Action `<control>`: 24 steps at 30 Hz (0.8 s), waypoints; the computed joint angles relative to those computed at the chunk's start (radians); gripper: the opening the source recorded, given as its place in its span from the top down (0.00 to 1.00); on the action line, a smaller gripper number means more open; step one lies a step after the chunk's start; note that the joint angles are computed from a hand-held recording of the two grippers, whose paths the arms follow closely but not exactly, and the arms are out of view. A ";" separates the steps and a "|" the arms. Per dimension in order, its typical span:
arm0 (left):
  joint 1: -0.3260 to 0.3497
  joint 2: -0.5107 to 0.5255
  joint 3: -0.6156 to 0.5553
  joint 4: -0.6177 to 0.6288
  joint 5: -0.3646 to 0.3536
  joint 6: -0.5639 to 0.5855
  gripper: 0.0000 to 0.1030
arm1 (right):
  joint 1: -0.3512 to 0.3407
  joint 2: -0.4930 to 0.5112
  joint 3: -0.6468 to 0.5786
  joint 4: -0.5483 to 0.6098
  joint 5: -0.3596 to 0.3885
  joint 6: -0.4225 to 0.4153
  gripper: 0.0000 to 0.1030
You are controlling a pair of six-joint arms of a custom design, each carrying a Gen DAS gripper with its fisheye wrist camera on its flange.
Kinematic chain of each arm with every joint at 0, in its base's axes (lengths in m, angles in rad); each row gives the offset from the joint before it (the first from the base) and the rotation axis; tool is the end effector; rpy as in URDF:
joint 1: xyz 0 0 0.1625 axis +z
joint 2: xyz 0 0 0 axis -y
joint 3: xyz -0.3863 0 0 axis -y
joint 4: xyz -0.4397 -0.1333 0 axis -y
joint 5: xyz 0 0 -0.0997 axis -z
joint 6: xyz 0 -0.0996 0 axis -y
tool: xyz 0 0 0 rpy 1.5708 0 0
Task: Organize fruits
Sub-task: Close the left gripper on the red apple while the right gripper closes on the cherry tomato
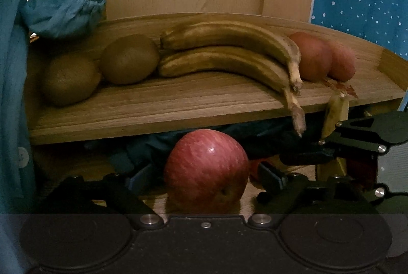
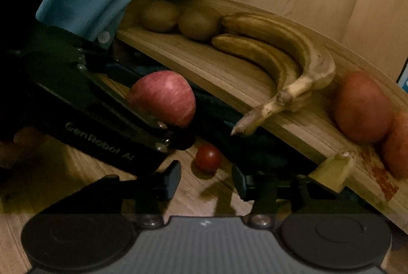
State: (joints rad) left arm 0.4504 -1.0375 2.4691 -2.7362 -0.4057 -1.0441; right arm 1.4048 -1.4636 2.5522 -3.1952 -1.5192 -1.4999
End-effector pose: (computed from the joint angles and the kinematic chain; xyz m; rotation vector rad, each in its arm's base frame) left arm -0.2111 -0.3518 -0.0044 0.2703 2.1313 -1.1105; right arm 0.0735 -0.3994 0.1224 1.7011 -2.1295 0.5553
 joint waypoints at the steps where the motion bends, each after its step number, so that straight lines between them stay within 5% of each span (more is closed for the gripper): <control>1: 0.002 0.000 -0.001 -0.002 0.000 -0.003 0.17 | 0.001 0.002 -0.002 0.000 0.001 0.001 0.53; 7: 0.006 -0.001 0.007 -0.038 -0.012 0.006 0.32 | 0.008 0.023 0.007 -0.062 -0.012 0.012 0.61; 14: 0.003 -0.009 0.000 0.009 -0.012 -0.027 0.32 | 0.025 0.052 0.006 -0.105 -0.027 0.021 0.62; 17: -0.004 -0.019 0.001 0.040 -0.017 -0.052 0.32 | 0.028 0.060 0.002 -0.109 -0.031 0.041 0.75; 24: -0.041 -0.059 0.017 0.168 -0.028 -0.184 0.32 | -0.007 0.013 0.031 -0.100 0.025 0.041 0.76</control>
